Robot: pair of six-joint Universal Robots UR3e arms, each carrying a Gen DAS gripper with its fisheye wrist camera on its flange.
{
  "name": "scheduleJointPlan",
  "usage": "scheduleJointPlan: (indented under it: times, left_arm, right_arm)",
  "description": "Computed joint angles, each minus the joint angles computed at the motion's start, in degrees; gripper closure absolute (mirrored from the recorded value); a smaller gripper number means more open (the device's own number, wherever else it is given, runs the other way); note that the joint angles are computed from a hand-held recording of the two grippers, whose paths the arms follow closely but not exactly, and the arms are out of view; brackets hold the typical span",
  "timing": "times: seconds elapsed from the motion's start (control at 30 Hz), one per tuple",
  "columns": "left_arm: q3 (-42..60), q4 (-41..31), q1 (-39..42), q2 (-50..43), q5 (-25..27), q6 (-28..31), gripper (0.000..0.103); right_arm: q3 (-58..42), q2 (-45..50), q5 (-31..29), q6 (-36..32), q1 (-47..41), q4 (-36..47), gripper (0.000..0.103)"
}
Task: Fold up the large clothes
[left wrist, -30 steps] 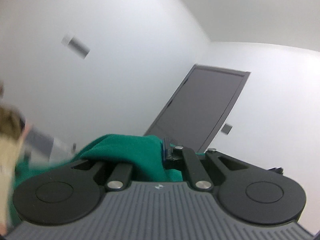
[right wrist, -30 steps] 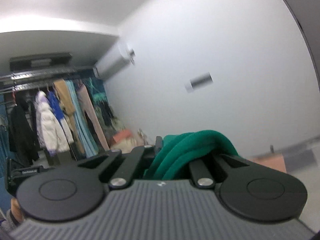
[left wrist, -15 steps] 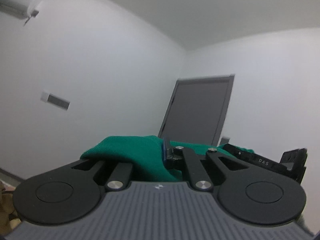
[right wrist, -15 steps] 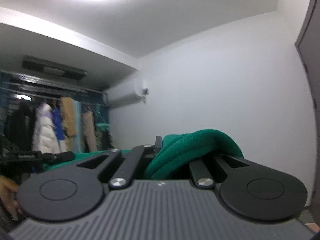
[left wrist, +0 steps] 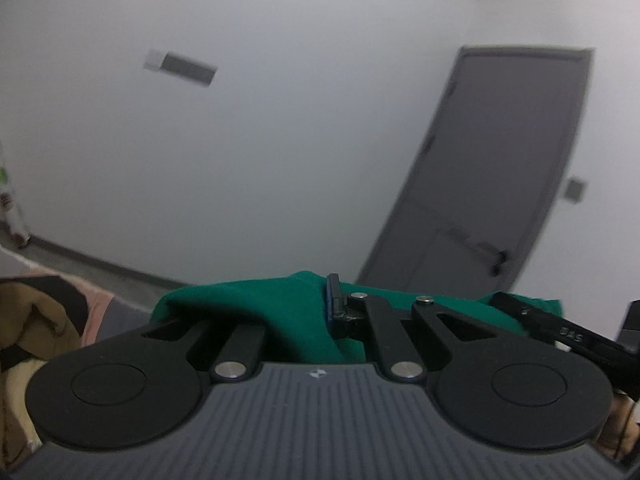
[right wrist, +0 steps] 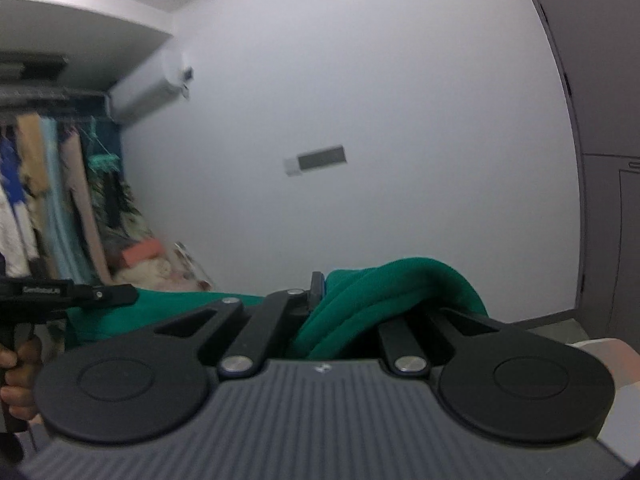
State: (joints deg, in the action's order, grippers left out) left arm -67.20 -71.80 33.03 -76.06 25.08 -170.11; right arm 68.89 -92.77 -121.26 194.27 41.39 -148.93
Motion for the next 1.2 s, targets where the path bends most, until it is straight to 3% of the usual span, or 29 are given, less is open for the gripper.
scheduleJointPlan:
  times: [0.07, 0.1, 0.2, 0.27, 0.5, 0.7, 0.77, 0.83, 0.87, 0.9, 0.93, 1.07, 1.2]
  left_arm:
    - [-7.0, 19.3, -8.6, -7.2, 9.5, -7.4, 0.095]
    - [-9.1, 25.4, -11.6, -10.9, 13.1, -9.0, 0.095]
    - [-13.7, 39.5, -17.2, -21.6, 19.8, -11.2, 0.095]
    - [-9.6, 42.9, -20.0, -30.9, 23.0, -12.0, 0.095]
    - [-3.8, 47.5, -23.7, -48.0, 27.9, -9.5, 0.093]
    - [-3.3, 46.2, -26.3, -51.0, 32.8, -8.5, 0.093]
    - [-4.6, 45.4, -26.8, -49.7, 34.1, -8.0, 0.092]
    - [-5.9, 45.1, -27.2, -48.1, 35.4, -7.8, 0.086]
    - [-7.3, 44.0, -27.4, -45.7, 36.1, -7.8, 0.073]
    - [-8.1, 42.1, -27.4, -43.8, 36.3, -7.7, 0.051]
    - [-9.4, 41.1, -27.0, -42.0, 35.9, -7.4, 0.045]
    - [-19.1, 42.5, -25.6, -32.5, 35.6, -6.9, 0.042]
    - [-31.5, 39.2, -22.4, -17.5, 34.2, -4.3, 0.042]
  right_arm:
    - [6.6, 2.2, 4.6, -1.9, -5.6, -8.3, 0.097]
    - [10.7, 3.4, 7.6, -2.3, -9.1, -13.2, 0.097]
    - [18.8, 9.3, 12.6, -1.6, -15.0, -25.0, 0.097]
    - [22.0, 14.8, 13.9, -1.4, -17.0, -31.8, 0.097]
    - [24.4, 29.3, 16.6, 0.1, -20.4, -40.7, 0.097]
    - [24.6, 32.9, 17.6, 2.3, -21.5, -38.3, 0.097]
    - [22.8, 33.5, 17.9, 3.1, -21.6, -34.1, 0.096]
    - [21.3, 33.8, 18.3, 3.4, -21.8, -32.2, 0.096]
    - [21.2, 33.3, 18.0, 3.3, -21.4, -31.6, 0.096]
    - [21.4, 32.6, 18.0, 3.5, -21.2, -31.0, 0.095]
    - [21.3, 31.9, 18.2, 3.8, -21.0, -30.0, 0.092]
    - [28.6, 24.7, 18.0, 4.2, -19.7, -30.6, 0.062]
    - [36.8, 15.7, 13.9, 5.7, -15.8, -31.3, 0.061]
